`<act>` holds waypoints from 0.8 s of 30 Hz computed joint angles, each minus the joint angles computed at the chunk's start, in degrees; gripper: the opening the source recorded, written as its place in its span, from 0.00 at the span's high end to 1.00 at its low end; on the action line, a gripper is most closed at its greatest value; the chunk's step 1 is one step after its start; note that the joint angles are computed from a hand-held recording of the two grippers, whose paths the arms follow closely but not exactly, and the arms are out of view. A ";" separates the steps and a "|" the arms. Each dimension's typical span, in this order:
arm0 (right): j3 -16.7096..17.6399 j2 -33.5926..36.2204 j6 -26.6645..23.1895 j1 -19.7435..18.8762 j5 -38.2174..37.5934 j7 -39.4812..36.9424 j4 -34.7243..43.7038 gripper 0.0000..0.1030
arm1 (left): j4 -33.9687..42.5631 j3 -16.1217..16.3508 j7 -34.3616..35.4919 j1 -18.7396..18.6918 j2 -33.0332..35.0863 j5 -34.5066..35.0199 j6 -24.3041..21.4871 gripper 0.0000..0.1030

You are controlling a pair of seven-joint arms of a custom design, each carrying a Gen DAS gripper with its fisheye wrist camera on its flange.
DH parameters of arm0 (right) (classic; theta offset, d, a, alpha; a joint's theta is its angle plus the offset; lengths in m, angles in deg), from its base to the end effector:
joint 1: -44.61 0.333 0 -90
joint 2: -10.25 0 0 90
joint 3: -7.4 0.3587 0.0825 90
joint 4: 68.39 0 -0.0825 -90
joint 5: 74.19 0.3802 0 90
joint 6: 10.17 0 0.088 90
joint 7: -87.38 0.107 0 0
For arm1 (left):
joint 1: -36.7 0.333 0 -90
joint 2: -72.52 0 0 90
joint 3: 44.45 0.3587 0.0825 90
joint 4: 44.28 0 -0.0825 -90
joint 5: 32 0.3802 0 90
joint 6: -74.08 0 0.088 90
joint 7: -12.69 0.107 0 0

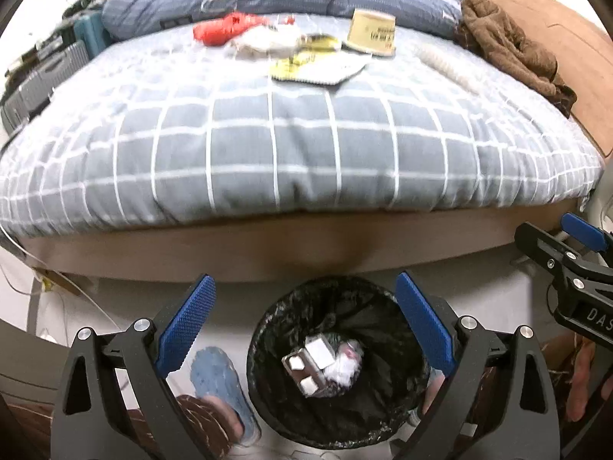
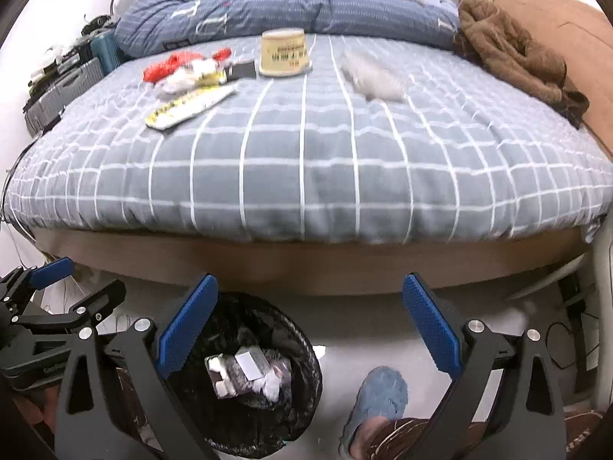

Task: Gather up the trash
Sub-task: 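Raise both open tools from the bin toward the bed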

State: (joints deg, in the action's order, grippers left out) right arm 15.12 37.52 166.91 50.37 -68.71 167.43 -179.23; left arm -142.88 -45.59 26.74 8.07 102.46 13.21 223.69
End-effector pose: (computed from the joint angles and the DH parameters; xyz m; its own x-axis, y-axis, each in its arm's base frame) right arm 0.6737 0.1412 0.3600 0.2802 -0.9598 -0.0159 -0.7451 -0.2071 -0.6339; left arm 0.6148 -0.3670 0.3573 0.1818 -0.9829 0.0282 -0.8034 -0.1650 -0.5721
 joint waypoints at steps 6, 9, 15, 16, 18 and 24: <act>-0.35 -1.39 2.48 0.09 -0.32 -0.02 -0.20 0.09 | 2.36 0.77 -1.10 -0.76 -0.11 2.26 -0.36 0.09; -1.15 -1.57 3.19 0.72 -0.70 0.72 0.49 0.09 | 3.25 1.02 -1.71 -0.74 -0.38 3.16 -0.68 0.09; -0.21 -1.42 3.83 -0.33 -1.40 0.45 2.14 0.09 | 5.61 0.89 -1.57 0.04 0.03 3.81 -0.56 0.09; -0.05 -1.27 3.69 -0.49 -1.44 0.43 2.68 0.09 | 6.18 0.89 -1.36 0.15 0.25 3.75 -0.54 0.09; -0.14 -0.92 3.55 -0.43 -1.47 0.55 3.72 0.09 | 7.72 0.93 -0.52 0.32 0.83 3.53 -0.94 0.09; -0.43 1.26 1.13 -0.32 -1.33 0.44 8.34 0.09 | 11.39 0.78 2.94 1.37 3.04 1.05 -0.53 0.09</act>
